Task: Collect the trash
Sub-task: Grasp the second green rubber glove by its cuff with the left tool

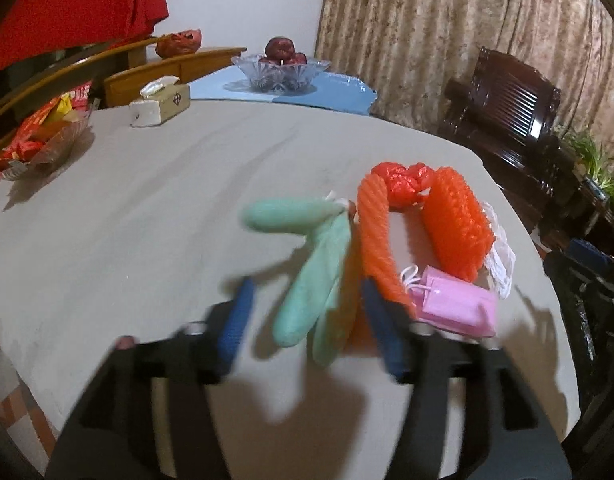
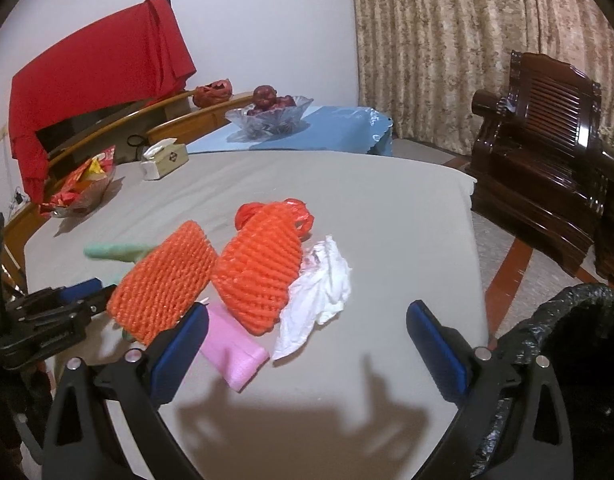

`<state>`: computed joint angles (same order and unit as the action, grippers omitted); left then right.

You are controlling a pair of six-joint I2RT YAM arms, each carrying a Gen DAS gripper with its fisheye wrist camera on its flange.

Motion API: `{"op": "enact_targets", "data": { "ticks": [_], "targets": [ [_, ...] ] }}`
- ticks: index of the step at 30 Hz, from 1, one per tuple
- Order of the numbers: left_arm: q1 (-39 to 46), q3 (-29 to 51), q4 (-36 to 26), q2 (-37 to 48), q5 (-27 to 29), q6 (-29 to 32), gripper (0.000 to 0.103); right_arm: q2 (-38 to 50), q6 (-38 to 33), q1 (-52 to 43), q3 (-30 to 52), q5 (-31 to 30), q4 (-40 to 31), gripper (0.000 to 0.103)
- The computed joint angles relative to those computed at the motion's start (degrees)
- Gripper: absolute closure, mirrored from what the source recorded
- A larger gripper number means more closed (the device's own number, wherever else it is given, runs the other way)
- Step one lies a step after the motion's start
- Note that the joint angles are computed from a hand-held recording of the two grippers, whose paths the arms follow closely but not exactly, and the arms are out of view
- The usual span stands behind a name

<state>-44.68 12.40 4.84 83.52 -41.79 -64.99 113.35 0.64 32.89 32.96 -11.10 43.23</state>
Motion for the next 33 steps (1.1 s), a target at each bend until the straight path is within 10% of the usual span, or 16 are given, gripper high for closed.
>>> {"op": "enact_targets", "data": {
  "ticks": [14, 33],
  "targets": [
    [19.00, -0.14, 18.76, 7.24, 10.69, 17.27, 0.035, 1.08, 0.30, 0.71, 1.03, 0.74, -0.18, 0.006],
    [29.36, -1.52, 32.01, 18.21, 21.02, 23.91, 0.036, 3.08, -0.02, 3.66, 4.12, 2.33, -1.90, 0.006]
  ]
}}
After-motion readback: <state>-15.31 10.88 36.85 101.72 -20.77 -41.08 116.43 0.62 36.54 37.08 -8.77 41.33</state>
